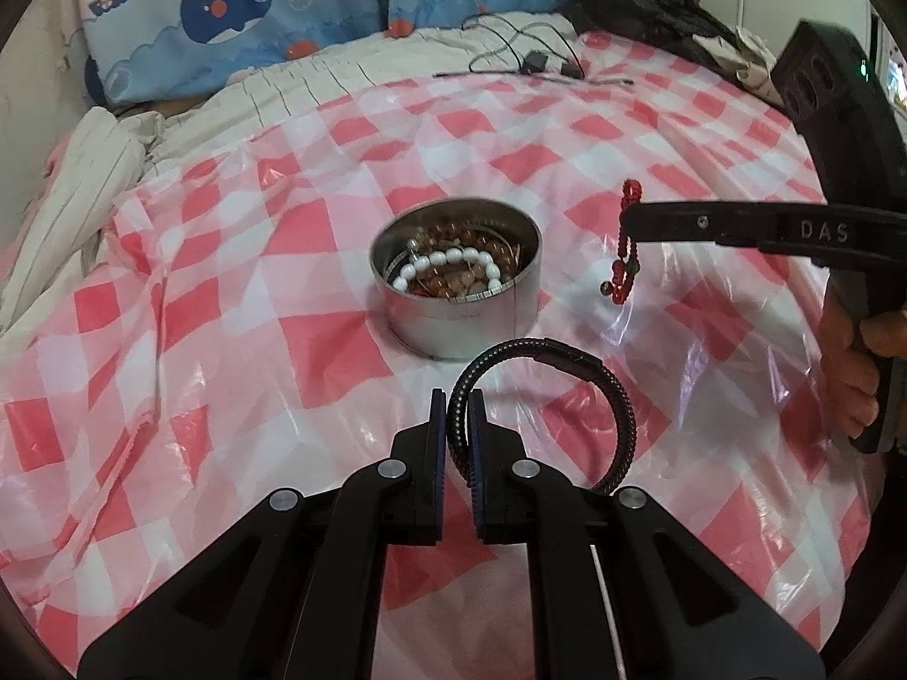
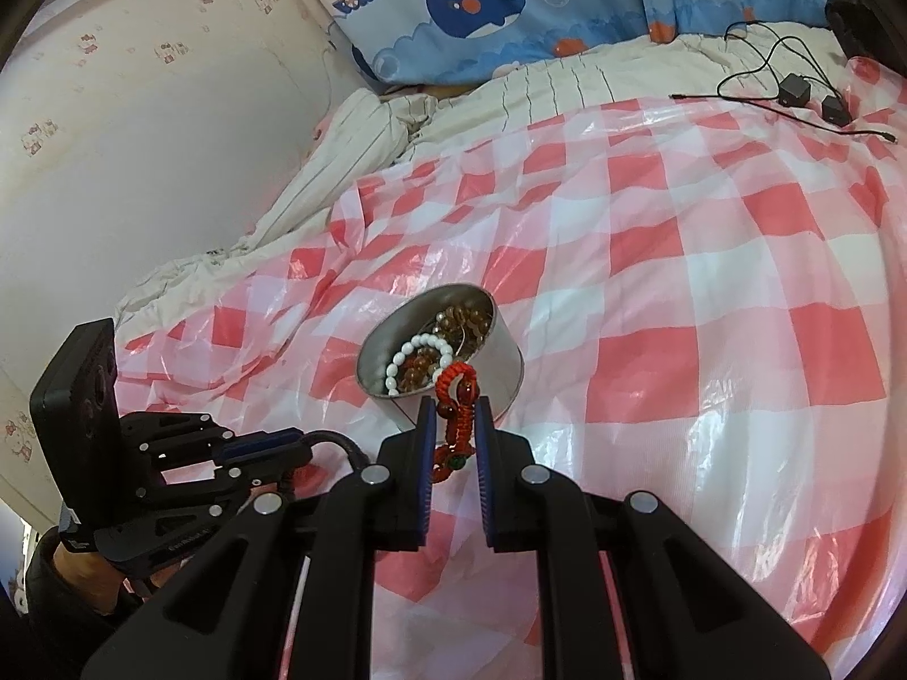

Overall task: Organize jewelry
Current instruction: 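Carry both held bracelets over the silver tin and release them inside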

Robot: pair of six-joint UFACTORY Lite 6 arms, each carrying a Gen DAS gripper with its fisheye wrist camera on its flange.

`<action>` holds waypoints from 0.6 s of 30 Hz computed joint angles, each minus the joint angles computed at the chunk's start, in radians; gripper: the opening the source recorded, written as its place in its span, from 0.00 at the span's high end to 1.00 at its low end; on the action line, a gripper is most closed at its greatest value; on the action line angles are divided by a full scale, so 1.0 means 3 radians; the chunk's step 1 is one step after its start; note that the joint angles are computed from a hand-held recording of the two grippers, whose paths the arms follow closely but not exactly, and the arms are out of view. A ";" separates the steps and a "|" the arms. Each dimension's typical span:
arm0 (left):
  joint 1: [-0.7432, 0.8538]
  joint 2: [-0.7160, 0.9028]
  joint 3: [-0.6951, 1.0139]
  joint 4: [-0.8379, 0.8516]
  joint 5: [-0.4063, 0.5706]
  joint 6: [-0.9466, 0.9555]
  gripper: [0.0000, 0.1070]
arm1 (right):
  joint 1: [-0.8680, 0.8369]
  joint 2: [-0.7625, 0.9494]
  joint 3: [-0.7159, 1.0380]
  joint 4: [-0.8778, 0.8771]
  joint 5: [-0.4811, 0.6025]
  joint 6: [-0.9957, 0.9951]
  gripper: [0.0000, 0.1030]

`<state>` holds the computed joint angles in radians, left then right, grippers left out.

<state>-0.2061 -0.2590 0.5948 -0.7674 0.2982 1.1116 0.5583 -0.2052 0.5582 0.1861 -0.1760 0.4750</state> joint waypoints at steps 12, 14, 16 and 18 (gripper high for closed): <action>0.0129 0.0155 0.0567 -0.0333 0.0144 0.0050 0.94 | -0.0002 0.0008 0.0206 0.0585 -0.0004 -0.0733 0.86; 0.0078 0.0331 0.0723 -0.0362 0.0097 0.0009 0.94 | -0.0005 0.0056 0.0310 0.0827 0.0012 -0.1047 0.86; 0.0009 0.0516 0.0882 -0.0337 0.0010 -0.0066 0.94 | -0.0029 0.0119 0.0433 0.0999 0.0028 -0.1287 0.86; -0.0057 0.0717 0.1055 -0.0362 -0.0046 -0.0100 0.94 | -0.0041 0.0172 0.0538 0.1258 0.0018 -0.1610 0.86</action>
<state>-0.2232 -0.0439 0.9114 -0.8759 0.2843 1.0815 0.5461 -0.1537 0.7198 0.5635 -0.1708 -0.0079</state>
